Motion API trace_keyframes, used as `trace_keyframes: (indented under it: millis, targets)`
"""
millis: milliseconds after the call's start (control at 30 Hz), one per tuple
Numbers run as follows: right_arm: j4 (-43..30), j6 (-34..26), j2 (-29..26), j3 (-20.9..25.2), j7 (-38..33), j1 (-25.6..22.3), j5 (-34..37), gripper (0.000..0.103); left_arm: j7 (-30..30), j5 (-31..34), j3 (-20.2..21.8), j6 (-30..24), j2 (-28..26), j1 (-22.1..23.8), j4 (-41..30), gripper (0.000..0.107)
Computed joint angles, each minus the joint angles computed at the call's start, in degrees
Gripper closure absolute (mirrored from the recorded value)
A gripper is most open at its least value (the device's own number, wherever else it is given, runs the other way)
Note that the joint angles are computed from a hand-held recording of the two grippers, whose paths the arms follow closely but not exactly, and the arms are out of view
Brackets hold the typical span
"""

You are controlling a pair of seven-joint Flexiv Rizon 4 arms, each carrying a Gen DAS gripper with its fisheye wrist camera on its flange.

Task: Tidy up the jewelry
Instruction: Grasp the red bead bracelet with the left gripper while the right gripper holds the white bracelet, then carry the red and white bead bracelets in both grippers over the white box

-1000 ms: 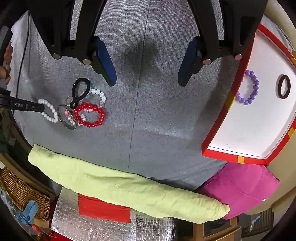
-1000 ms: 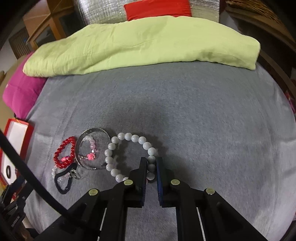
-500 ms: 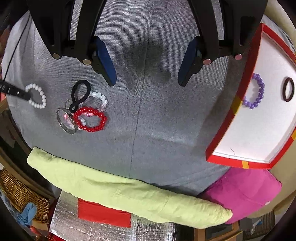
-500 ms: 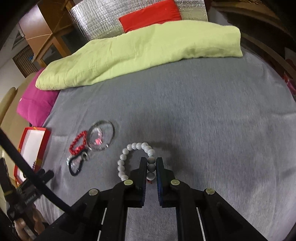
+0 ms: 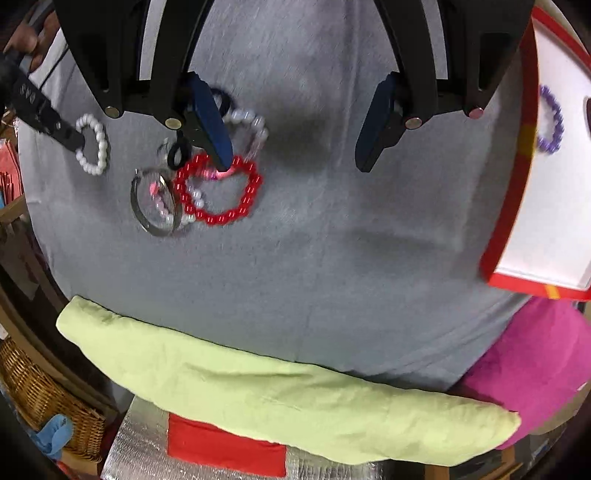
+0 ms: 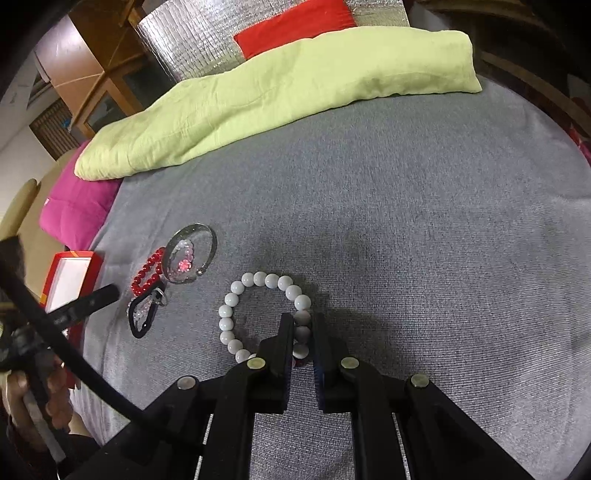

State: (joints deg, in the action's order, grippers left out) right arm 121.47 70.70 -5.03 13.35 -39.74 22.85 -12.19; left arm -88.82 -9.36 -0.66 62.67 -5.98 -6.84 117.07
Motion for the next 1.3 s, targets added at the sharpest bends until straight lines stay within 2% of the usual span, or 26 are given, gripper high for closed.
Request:
trace_keyframes:
  millis: [200,233,267,300,400,433,500,533,567,700,1000,1300]
  targets:
    - [0.95,1.83,0.42,0.14,-1.24,-0.44,1.55,0.092,-1.34,1.14,-0.68,-3.70,-3.93,-0.63,-5.05,0.039]
    - [1.14,2.02,0.53,0.12,-1.04,-0.42,1.38,0.092,-1.94,1.58,-0.59,-4.39,-4.51,-0.78,-5.75,0.046]
    - [1.19,2.18,0.43,0.03,-0.79,-0.33,0.93,0.092,-2.67,2.27,-0.43,-5.22,-5.11,-0.94,-6.55,0.058]
    - [1.29,2.32,0.44,0.00,-0.69,-0.31,0.69,0.092,-3.46,3.04,-0.26,-6.96,-5.85,-1.08,-7.63,0.062]
    - [1.41,2.84,0.36,0.01,-0.60,-0.36,0.80,0.092,-4.86,5.50,0.16,-6.67,-6.42,-1.77,-8.50,0.064]
    - [1.47,3.05,0.34,0.00,-0.58,-0.38,0.81,0.092,-4.74,5.97,0.14,-6.54,-6.47,-1.89,-8.60,0.068]
    - [1.58,3.18,0.30,-0.12,-0.26,-0.32,0.23,0.092,-4.23,6.28,-0.02,-5.81,-6.47,-2.03,-8.40,0.081]
    - [1.66,3.22,0.31,-0.21,-0.01,-0.28,-0.22,0.092,-4.88,7.34,0.22,-5.84,-6.46,-2.39,-8.56,0.092]
    - [1.73,3.26,0.32,-0.26,0.17,-0.27,-0.55,0.092,-5.49,8.46,0.46,-5.98,-6.44,-2.68,-8.77,0.097]
    - [2.14,4.11,0.36,-0.33,0.63,-0.39,-0.94,0.092,-8.55,13.83,1.44,-6.36,-5.13,-3.98,-8.62,0.097]
    - [2.84,4.74,1.07,-0.24,1.95,-0.38,-2.03,0.092,-16.96,25.03,1.70,-2.09,2.28,-4.69,-3.23,0.097]
    - [3.69,4.46,3.05,0.22,4.21,-0.07,-4.32,0.092,-18.64,26.30,-0.90,-0.87,9.01,-2.90,0.67,0.097]
